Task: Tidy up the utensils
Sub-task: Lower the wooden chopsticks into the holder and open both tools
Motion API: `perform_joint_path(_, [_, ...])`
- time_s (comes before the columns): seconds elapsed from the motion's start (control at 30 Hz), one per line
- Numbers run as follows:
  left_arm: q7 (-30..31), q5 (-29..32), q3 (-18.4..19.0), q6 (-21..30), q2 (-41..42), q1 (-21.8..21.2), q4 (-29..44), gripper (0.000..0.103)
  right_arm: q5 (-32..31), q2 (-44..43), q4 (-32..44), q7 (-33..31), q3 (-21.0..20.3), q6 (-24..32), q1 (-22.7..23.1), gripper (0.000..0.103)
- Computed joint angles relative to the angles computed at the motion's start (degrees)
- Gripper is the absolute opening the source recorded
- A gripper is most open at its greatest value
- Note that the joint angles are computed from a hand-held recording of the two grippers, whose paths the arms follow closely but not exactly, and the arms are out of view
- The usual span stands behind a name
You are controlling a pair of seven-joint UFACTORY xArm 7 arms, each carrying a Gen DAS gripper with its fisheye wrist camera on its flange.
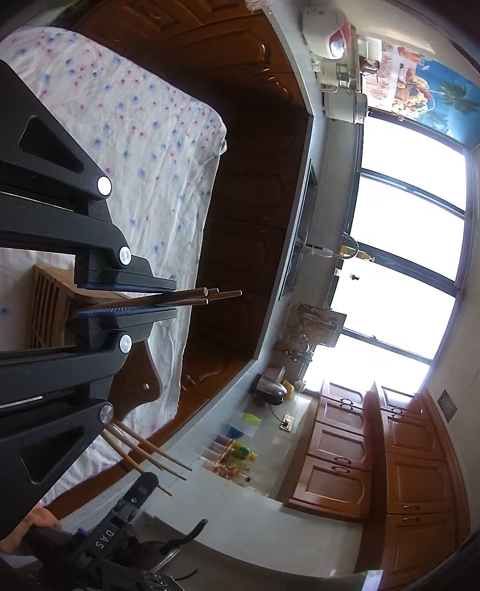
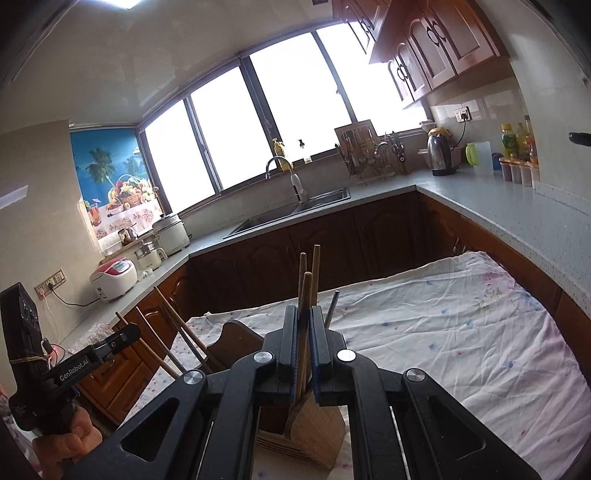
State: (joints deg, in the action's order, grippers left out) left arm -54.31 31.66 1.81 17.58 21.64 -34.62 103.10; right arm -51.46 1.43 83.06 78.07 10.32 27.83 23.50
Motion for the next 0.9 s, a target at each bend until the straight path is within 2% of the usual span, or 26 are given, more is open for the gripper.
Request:
perform_joint_path(0.57, [0.7, -0.2, -0.8, 3.6, -0.1, 0.1, 1.7, 0.006, 2.7, 0.0, -0.5, -1.5, -0.2, -0.8, -0.4, 0.007])
perform_joint_path(0.63, [1.6, -0.8, -1.3, 4.2, 0.0, 0.4, 1.9, 0.006, 3.0, -0.1, -0.5, -1.8, -0.1, -0.8, -0.4, 0.011])
perform_joint_path(0.7, [1.8, -1.2, -1.5, 4.8, 0.2, 0.4, 2.3, 0.006, 2.9, -0.2, -0.7, -1.7, -0.1, -1.0, -0.4, 0.011])
perform_joint_path(0.73, [2.0, -1.4, -1.6, 5.1, 0.1, 0.4, 2.3, 0.008, 3.0, -0.3, -0.9, -1.8, -0.2, -1.4, -0.5, 0.011])
perform_joint_path(0.83, [-0.3, 0.4, -0.3, 5.6, -0.4, -0.7, 2.1, 0.025, 3.1, -0.4, -1.0, -1.8, -0.1, -1.5, -0.6, 0.013])
perform_joint_path(0.9, [-1.2, 1.4, -0.3, 5.9, -0.6, -0.9, 2.2, 0.027, 3.6, -0.7, -1.4, -2.0, -0.1, -1.7, -0.7, 0.020])
